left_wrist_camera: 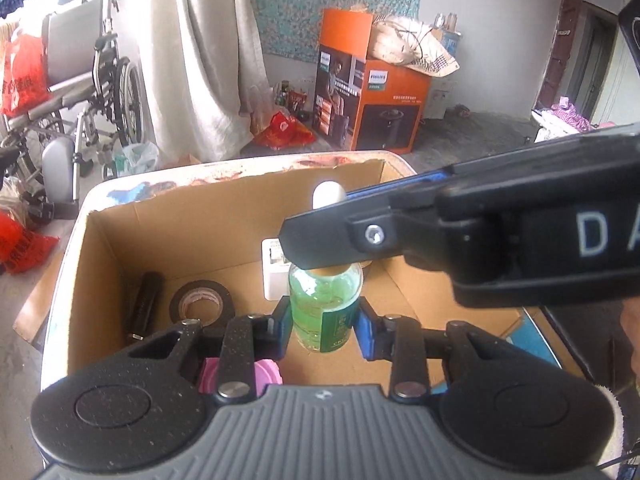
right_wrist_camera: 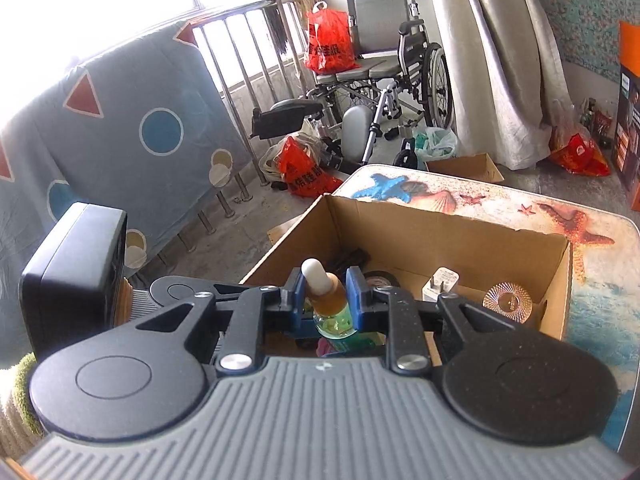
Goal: Organize rigid objects
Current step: 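Carry the dropper bottle into the box and release it upright, then withdraw the right gripper toward the white pill bottle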
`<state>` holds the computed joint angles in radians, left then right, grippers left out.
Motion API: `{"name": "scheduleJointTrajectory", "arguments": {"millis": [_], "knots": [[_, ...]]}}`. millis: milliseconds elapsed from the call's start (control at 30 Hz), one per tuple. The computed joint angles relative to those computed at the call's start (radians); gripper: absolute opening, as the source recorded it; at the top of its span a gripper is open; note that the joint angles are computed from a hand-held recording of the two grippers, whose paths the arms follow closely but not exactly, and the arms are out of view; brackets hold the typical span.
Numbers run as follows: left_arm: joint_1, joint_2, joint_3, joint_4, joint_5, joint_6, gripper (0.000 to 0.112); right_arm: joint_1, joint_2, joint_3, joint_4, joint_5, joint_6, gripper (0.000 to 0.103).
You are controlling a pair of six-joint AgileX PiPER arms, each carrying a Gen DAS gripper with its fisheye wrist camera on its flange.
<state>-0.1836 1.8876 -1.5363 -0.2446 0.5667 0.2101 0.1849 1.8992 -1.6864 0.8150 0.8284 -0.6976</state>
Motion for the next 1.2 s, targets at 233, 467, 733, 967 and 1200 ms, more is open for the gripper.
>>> {"name": "scheduleJointTrajectory", "arguments": {"millis": [233, 467, 733, 967, 1200], "knots": [[0.001, 0.261, -0.328, 0.071, 0.222, -0.1, 0.034, -0.043, 0.295, -0.318, -0.062, 0.141, 0.135, 0.021], [0.017, 0.37, -0.527, 0.098, 0.398, -0.129, 0.036, -0.04, 0.46, -0.498, -0.094, 0.241, 0.206, 0.021], [0.008, 0.307, -0.415, 0.095, 0.302, -0.126, 0.054, -0.04, 0.428, -0.433, -0.057, 0.211, 0.18, 0.022], [-0.017, 0.094, -0.145, 0.112, 0.085, -0.122, 0.075, -0.075, 0.208, -0.148, 0.08, 0.096, 0.062, 0.031], [-0.033, -0.256, 0.257, 0.073, -0.121, -0.049, 0.094, -0.158, -0.148, 0.325, 0.392, 0.018, -0.225, 0.048]]}}
